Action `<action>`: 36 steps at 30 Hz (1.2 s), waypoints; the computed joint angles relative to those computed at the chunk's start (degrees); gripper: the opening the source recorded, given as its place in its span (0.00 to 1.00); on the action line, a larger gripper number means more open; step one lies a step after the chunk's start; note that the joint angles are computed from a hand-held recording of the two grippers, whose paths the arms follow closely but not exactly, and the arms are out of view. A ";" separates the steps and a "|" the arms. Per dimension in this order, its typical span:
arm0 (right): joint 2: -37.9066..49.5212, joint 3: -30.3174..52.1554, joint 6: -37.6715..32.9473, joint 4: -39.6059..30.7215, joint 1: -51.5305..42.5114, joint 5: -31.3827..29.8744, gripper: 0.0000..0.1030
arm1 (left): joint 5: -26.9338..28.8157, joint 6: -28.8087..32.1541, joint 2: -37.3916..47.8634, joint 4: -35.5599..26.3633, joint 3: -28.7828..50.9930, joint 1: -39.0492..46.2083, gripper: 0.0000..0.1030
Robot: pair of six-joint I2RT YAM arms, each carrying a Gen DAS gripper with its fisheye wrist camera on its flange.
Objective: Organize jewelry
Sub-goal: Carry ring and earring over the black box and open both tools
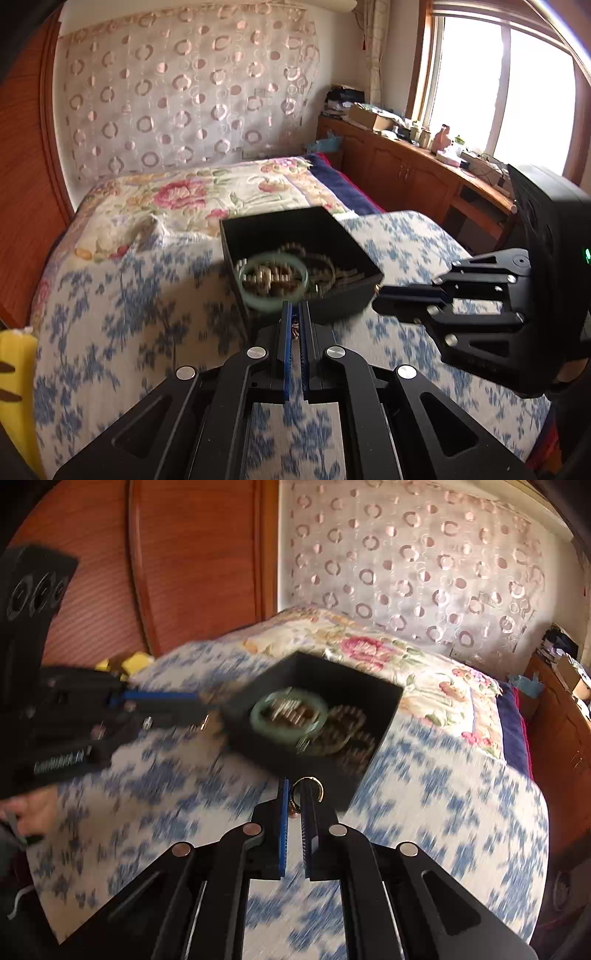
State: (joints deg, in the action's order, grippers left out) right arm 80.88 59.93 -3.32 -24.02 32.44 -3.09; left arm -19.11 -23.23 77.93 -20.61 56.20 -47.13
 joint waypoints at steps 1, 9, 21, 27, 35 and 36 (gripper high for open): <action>1.00 1.20 0.17 0.49 -0.97 -0.62 0.07 | 0.18 0.45 0.63 0.09 0.73 0.49 0.03; 6.70 6.22 -0.25 1.07 -3.37 -1.40 0.08 | 1.92 1.44 5.34 0.73 4.73 3.44 0.03; 3.38 2.26 -0.30 1.82 -4.82 -1.87 0.08 | 1.79 2.06 9.91 0.73 8.73 4.59 0.03; -1.40 -2.43 1.72 3.05 -5.42 -2.05 0.08 | -0.25 1.38 9.80 0.19 9.18 3.57 0.15; -11.88 -9.48 7.04 4.00 -3.96 0.40 0.14 | -6.75 -0.64 4.85 -1.65 6.00 -0.88 0.56; -13.52 -10.28 7.66 3.99 -3.62 0.98 0.27 | -7.88 -1.19 3.80 -1.75 5.27 -1.92 0.66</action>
